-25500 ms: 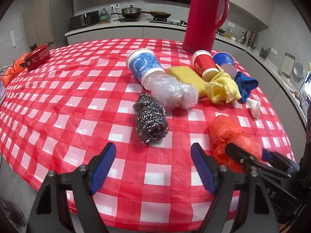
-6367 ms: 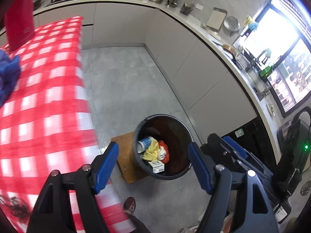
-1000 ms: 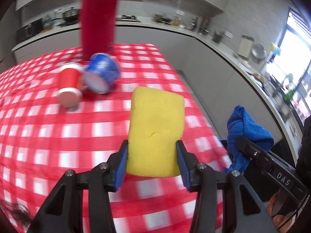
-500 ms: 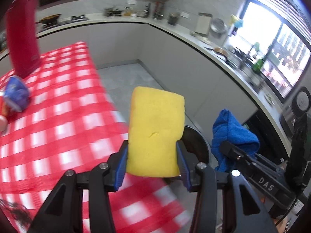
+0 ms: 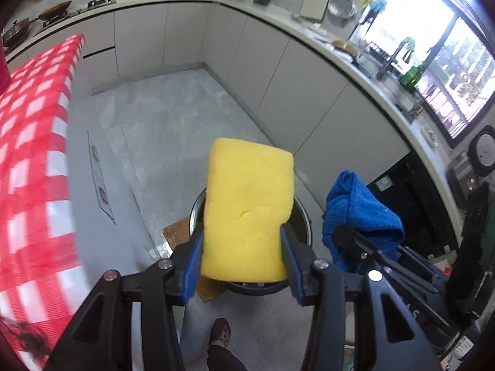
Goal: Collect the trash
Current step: 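Carry the blue towel and yellow sponge over the black bucket and open both tools, then move both tools back over the table toward the red cup and blue bowl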
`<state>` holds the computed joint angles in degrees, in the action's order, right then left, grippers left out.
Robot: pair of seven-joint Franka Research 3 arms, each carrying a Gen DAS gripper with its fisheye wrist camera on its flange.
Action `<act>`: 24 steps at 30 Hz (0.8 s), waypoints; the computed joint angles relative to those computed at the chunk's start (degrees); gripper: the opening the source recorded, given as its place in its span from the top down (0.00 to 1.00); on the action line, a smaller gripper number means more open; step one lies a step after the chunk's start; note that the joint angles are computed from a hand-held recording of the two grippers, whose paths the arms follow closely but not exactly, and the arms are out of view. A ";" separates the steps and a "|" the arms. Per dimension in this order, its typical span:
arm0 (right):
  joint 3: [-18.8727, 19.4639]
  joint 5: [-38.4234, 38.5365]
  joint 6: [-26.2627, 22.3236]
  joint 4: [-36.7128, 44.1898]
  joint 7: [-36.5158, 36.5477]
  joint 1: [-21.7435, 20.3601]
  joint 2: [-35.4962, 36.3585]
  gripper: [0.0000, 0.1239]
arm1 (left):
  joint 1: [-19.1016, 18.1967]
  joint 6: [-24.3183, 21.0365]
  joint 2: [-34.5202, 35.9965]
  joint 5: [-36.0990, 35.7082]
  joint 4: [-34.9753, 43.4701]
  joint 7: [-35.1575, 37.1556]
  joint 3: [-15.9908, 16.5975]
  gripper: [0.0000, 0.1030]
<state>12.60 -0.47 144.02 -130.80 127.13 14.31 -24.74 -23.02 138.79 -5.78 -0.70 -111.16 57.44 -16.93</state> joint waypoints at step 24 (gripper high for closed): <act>-7.53 12.75 5.63 1.82 -24.95 0.55 10.98 0.44 | -1.86 -8.42 10.17 10.72 7.67 -19.40 -1.19 0.34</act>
